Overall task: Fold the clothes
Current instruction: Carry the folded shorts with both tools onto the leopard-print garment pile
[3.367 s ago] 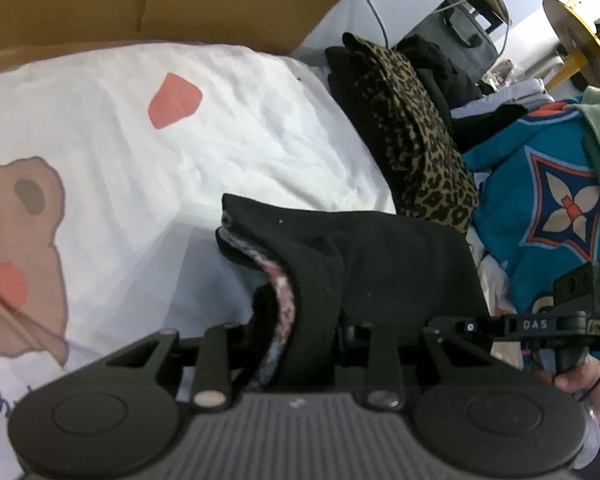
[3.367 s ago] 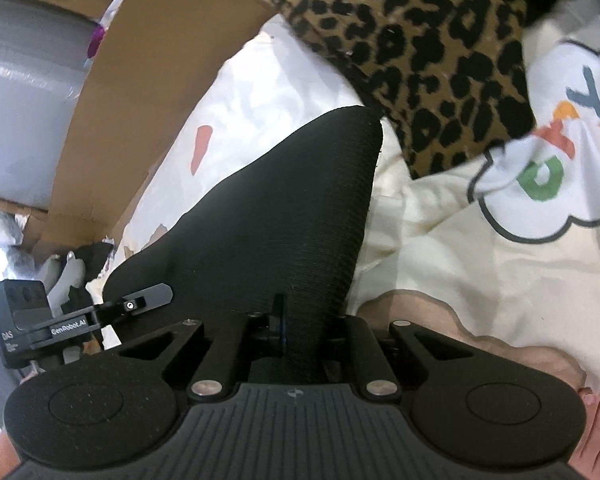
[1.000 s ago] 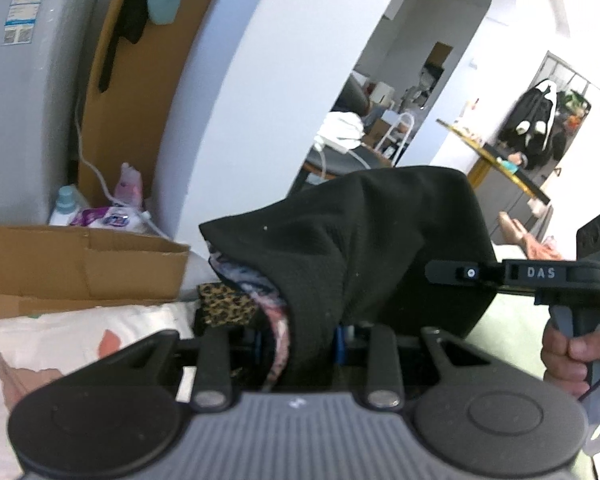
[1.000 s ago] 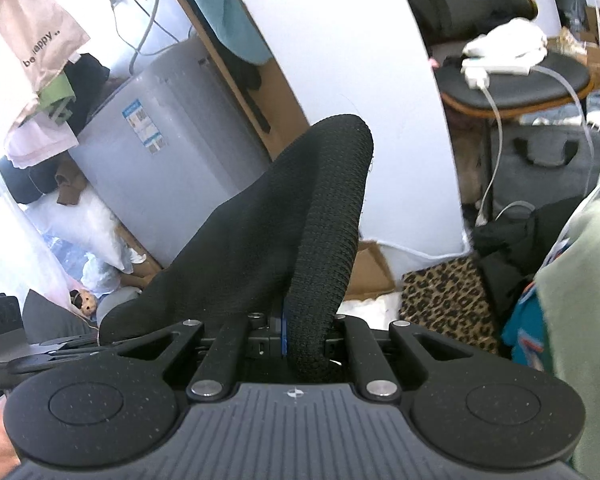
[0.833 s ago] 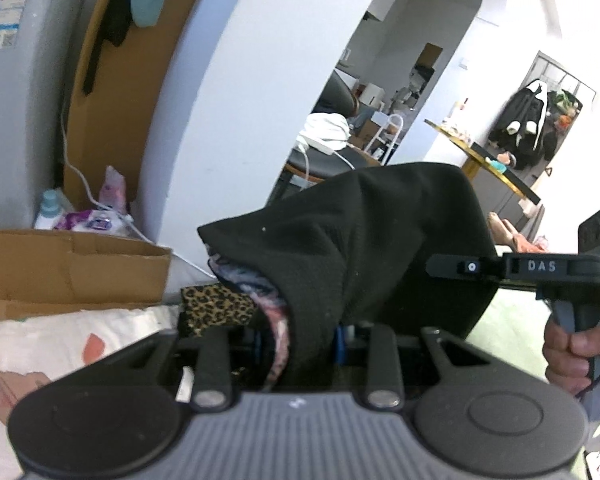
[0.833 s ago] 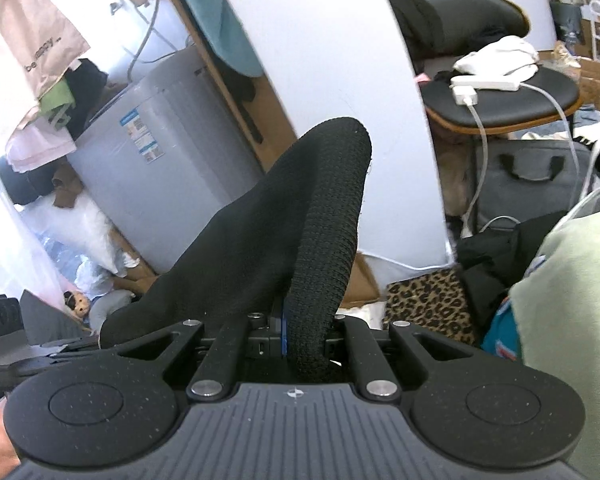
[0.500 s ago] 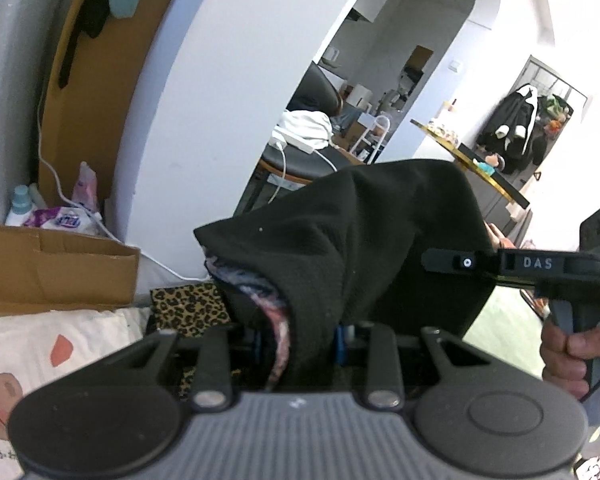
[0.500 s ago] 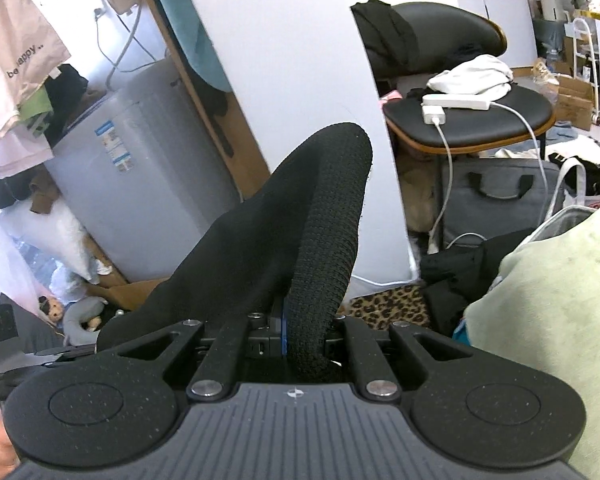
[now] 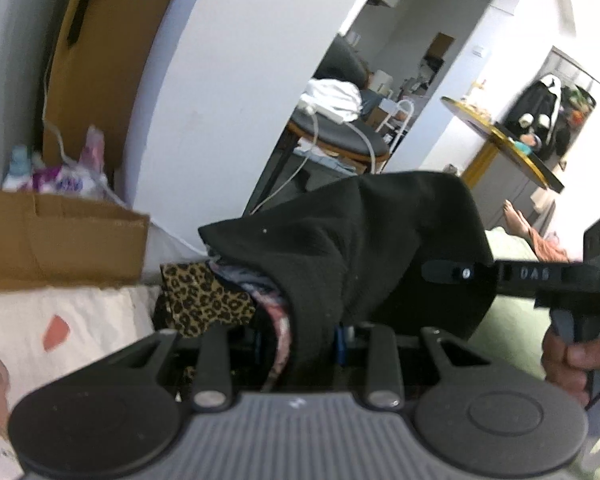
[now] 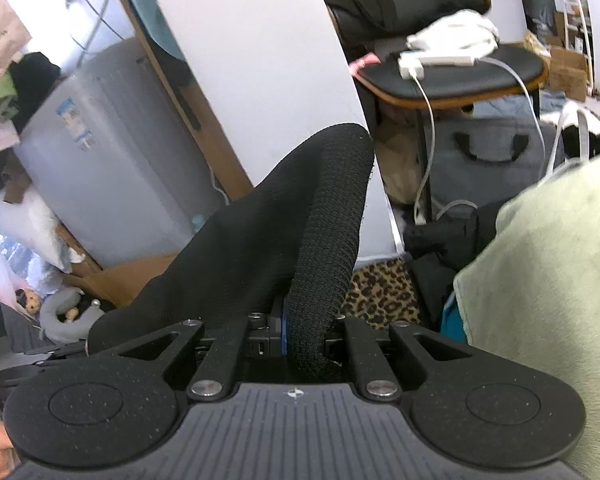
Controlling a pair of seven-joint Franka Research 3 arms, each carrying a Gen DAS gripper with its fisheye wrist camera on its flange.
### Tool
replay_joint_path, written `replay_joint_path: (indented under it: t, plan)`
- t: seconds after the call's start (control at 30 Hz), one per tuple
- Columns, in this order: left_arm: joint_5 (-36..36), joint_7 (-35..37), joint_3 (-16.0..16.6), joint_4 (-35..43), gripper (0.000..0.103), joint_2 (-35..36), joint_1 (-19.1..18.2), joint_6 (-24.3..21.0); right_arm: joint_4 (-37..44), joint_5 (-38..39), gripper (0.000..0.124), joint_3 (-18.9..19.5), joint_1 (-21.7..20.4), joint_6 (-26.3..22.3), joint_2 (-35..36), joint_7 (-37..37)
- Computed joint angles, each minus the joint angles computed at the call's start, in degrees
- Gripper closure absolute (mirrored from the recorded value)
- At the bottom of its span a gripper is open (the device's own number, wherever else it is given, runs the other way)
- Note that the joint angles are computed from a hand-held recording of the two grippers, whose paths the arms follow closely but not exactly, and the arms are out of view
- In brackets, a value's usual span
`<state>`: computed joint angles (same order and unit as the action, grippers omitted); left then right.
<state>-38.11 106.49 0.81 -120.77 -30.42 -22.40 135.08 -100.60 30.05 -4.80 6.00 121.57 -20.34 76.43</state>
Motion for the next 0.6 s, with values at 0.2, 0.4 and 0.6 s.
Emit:
replay_joint_path:
  t: [0.2,0.4,0.6]
  plan:
    - [-6.88,7.23,0.39,-5.66,0.070,2.03,-3.26,8.69,-4.07,-3.61,0.117,1.50,-0.25,6.59,2.28,-3.35]
    - [-25.78,21.18,2.72,-12.13,0.070,4.78,-9.59,20.37,-10.14,-5.46,0.117,2.27,0.19,15.91,2.94,-8.25]
    - [-40.81,37.07,3.15,-11.06,0.070,10.72,-10.36,20.99,-18.58,-8.35,0.117,4.34,0.65,30.20,3.17,-8.83]
